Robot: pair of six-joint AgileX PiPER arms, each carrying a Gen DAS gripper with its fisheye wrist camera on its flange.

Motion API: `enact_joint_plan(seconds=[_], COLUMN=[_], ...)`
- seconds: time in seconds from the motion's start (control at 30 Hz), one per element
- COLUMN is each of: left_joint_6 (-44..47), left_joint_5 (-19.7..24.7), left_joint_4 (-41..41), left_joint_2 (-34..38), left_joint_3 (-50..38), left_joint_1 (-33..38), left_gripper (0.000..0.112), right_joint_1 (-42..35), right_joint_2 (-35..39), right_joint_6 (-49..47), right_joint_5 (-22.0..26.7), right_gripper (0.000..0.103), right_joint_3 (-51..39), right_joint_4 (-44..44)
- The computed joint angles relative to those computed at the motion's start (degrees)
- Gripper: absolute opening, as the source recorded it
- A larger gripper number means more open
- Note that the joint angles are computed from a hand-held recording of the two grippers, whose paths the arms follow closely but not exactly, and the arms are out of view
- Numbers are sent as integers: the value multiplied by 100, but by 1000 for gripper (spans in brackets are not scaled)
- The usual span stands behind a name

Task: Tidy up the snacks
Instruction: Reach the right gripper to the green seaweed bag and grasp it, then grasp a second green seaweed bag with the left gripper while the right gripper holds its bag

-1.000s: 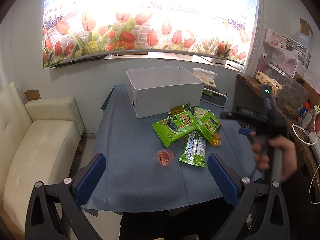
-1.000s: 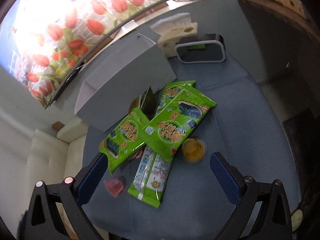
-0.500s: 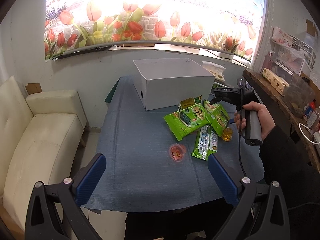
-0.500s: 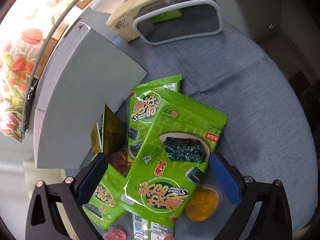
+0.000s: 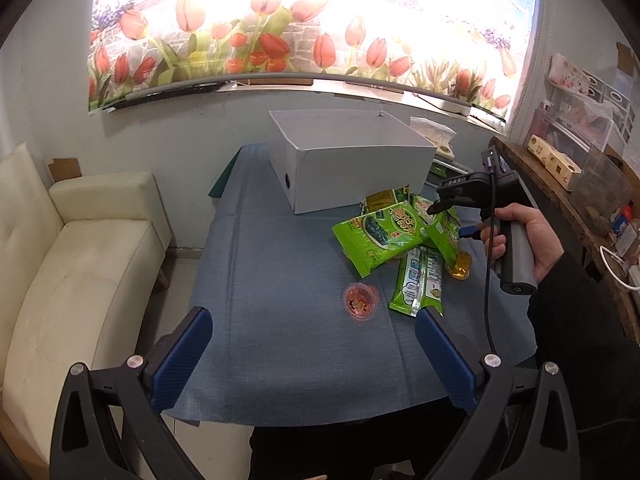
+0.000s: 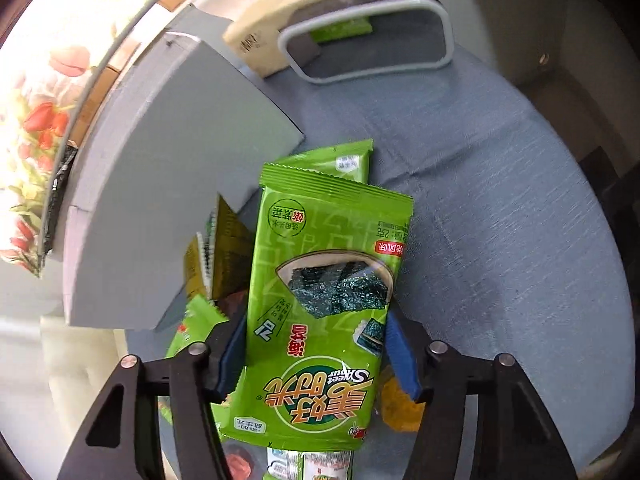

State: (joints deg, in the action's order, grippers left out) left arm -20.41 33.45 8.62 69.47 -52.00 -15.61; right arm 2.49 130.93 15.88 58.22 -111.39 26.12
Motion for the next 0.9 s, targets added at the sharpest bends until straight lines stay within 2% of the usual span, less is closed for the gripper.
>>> enact_joint_plan(seconds=[0.2, 0.27, 0.43, 0.53, 0.6, 0.73, 0.8, 0.9], left_joint_6=[1376, 1672, 3144, 3498, 4363, 5333, 5222, 5304], left_joint_5=[-673, -754, -723, -464, -97, 494, 845, 1053], left_joint_4=[-377, -269, -994, -991, -1615, -1888, -1689, -1915], left_joint_2=[892, 1434, 2681, 3535, 4070, 4990, 5389, 5601], left_joint_3=[-322, -714, -1898, -2755, -3293, -4197, -4710, -5059], left_joint_1=[-8, -86, -121, -193, -115, -129, -153, -72], left_gripper=[103, 103, 103, 103, 103, 103, 103, 103], right_joint_1=[-307, -401, -830, -1034, -1149, -1421, -1519, -1498], right_joint_2=[-894, -1341, -2307, -2897, -3293, -3624, -3767, -3979], right_joint_6=[-890, -1326, -2314, -2735, -2933, -3432, -3555, -3515], right_joint_5=[-372, -609, -768, -810, -831, -770, -732, -846], right_gripper=[65, 65, 65, 66, 66, 66, 66, 66], right_joint_3=[1220, 1928, 3243, 3954, 4415, 4956, 5103, 5217], right_joint_4=[490, 638, 1265, 1573, 1648, 2074, 2174, 2014])
